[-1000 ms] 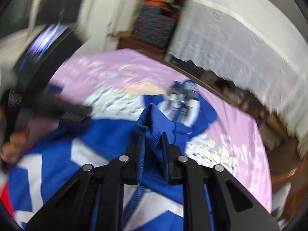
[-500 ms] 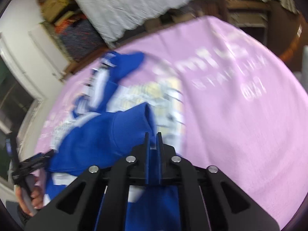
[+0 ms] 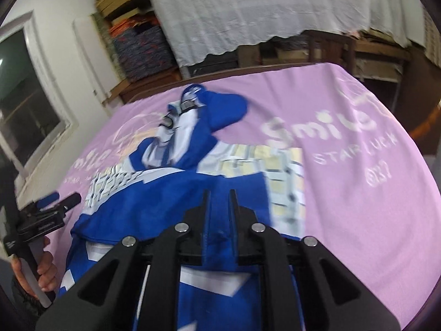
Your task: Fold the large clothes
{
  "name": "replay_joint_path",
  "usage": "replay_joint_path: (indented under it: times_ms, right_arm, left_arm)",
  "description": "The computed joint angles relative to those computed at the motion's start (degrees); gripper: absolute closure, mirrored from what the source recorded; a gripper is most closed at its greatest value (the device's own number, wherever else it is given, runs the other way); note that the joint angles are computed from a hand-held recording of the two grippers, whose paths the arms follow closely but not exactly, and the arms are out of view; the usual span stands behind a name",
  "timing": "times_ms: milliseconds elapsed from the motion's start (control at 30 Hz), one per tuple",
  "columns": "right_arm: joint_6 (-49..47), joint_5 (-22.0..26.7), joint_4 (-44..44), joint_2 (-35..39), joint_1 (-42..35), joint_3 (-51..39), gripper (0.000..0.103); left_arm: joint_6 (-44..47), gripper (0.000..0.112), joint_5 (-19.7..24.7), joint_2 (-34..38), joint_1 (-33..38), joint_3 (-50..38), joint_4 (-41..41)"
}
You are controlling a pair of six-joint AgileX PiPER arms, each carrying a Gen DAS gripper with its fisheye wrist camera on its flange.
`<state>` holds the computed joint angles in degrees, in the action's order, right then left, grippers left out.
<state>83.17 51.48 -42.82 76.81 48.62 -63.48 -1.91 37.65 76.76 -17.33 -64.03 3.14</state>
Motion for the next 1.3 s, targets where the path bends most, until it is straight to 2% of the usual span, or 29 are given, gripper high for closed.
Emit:
replay_joint_path:
  times_ms: [67, 133, 200, 233, 267, 400, 467, 533, 633, 800, 900, 1033, 1133, 1300]
  right_arm:
    - [-1.81, -1.54, 1.78, 1.92, -1.52, -0.33, 0.089]
    - [-3.17, -3.23, 4.61, 3.21, -3.49, 0.42, 0.084]
    - [-4.56, -7.43, 8.22, 3.1, -6.48, 3.56, 0.082]
    - [-3.16, -9.75, 7.16, 1.98, -6.82, 5.47, 0.082]
    - [-4.06, -10.52, 8.3, 1.55, -7.45, 5.78, 0.082]
    - [-4.07, -6.39, 6.45, 3.35, -5.19, 3.55, 0.081]
    - [-5.1, -4.64, 6.75, 4.02, -4.6, 2.01, 0.077]
    - [-6.8, -4.78, 8.41, 3.39, -5.25, 1.16, 0.064]
    - [-8.46, -2.73, 7.98, 2.68, -5.78, -1.42, 0.062]
    - [-16.37, -5.24, 14.27, 3.5, -11.4, -7.03, 0.057]
    - [-22.65, -7.46, 21.0, 6.37, -16.24, -11.49, 0.054]
    - [-32.24, -8.37, 31.05, 12.5, -22.44, -19.2, 0.054]
    - [-37.33, -5.31, 34.31, 19.14, -24.9, -28.18, 0.054]
    - [-42.67, 3.37, 35.53, 33.08, -26.9, -48.52, 0.053]
  left_arm:
    - [-1.76, 0.013, 2.84, 3.08, -2.33, -1.62, 3.29]
    - [-5.13, 0.013, 5.3, 6.29, -4.62, -2.81, 7.72]
    - [-5.06, 0.013, 4.64, 6.35, -4.42, -2.84, 7.22]
    - [-4.74, 0.013, 4.6, 6.45, -4.13, -2.69, 6.68]
    - [-4.26, 0.013, 4.56, 6.72, -3.76, -2.88, 5.83]
    - [-4.11, 0.013, 4.73, 6.2, -2.89, -3.06, 5.46]
    - [-5.76, 0.013, 4.94, 5.7, -2.74, -3.66, 6.83]
    - [-2.67, 0.013, 6.25, 6.14, -1.78, -5.92, 4.09]
    - [-1.92, 0.013, 8.22, 8.15, -2.31, -9.93, 5.02]
    - [0.04, 0.013, 9.37, 13.76, -0.7, -14.51, 2.07]
    - [4.08, 0.013, 9.56, 15.65, 2.78, -14.19, -4.83]
    - [6.4, 0.013, 11.33, 16.94, 5.19, -15.38, -9.83]
    - [4.05, 0.013, 9.76, 16.46, 4.1, -14.47, -7.63]
    - [0.43, 0.013, 7.8, 15.42, 2.05, -13.02, -3.07]
